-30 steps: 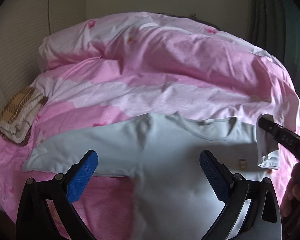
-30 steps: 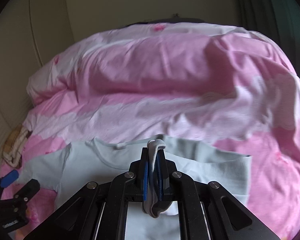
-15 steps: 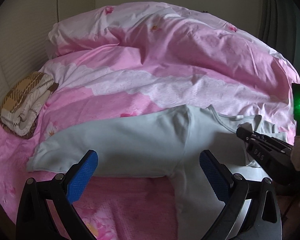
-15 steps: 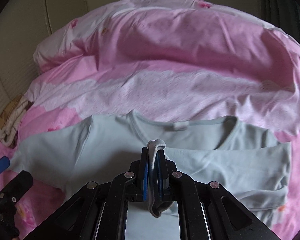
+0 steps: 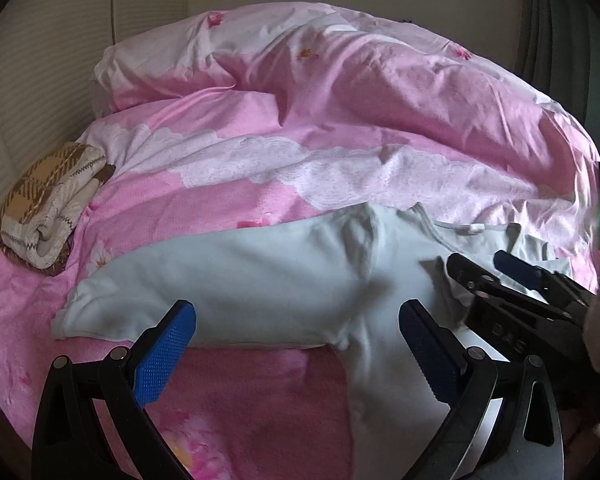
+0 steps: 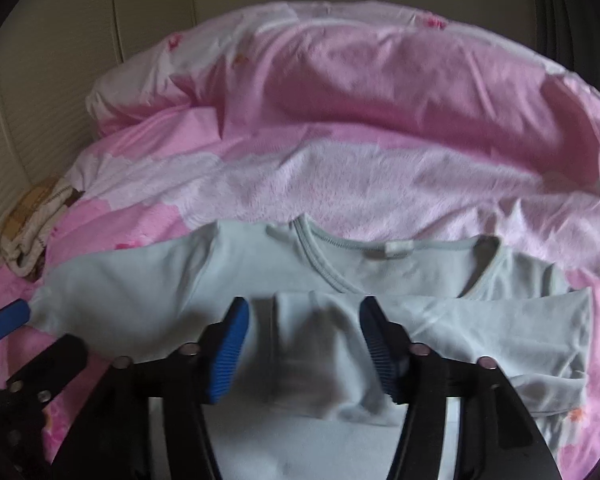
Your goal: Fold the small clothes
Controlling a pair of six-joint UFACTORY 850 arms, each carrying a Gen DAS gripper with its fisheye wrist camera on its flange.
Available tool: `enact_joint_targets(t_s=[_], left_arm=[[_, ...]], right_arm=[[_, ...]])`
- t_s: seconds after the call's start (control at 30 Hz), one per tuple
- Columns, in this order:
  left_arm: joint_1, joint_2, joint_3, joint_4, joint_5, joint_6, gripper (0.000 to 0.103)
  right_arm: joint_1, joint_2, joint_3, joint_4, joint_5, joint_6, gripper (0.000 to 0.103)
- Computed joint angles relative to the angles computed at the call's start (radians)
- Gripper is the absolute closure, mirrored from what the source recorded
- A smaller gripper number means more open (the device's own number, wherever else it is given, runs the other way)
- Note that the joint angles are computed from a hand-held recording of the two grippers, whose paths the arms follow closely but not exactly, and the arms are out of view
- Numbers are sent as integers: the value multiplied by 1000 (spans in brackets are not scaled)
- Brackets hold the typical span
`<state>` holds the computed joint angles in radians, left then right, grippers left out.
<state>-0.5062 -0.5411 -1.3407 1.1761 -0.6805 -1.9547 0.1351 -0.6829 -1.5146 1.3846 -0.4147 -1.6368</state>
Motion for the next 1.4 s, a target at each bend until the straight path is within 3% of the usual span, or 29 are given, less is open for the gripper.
enact_joint_targets(t_s=[0.17,0.33,0.47,0.67,0.8,1.03,1.23,1.4], left_arm=[[-23,-34,-62,-1,15,21,0],[-38,-99,-158,-24,63,74,2],[-40,-153,-230,-64,122,131,16],[-31,-238,-332,-193,157,250,39],[-21,-277,-368,-260,164,311,46],[-19,-306,-390,-246,133,297,60],[-21,-303,-385,-237,118,284,65],[-20,-305,-388,-253,109,299,65]], right_arm=[[-77,55,58,110,-34,-98,42],[-156,73,83,171,33,-148,42],[-212,43,49,81,59,-54,42],[-235,10,32,114,126,-115,42],[-242,-10,29,88,149,-121,42],[-247,-58,-12,-139,140,80,44],[-248,-90,-60,-208,111,173,56],[-255,-114,-101,-329,64,330,90]])
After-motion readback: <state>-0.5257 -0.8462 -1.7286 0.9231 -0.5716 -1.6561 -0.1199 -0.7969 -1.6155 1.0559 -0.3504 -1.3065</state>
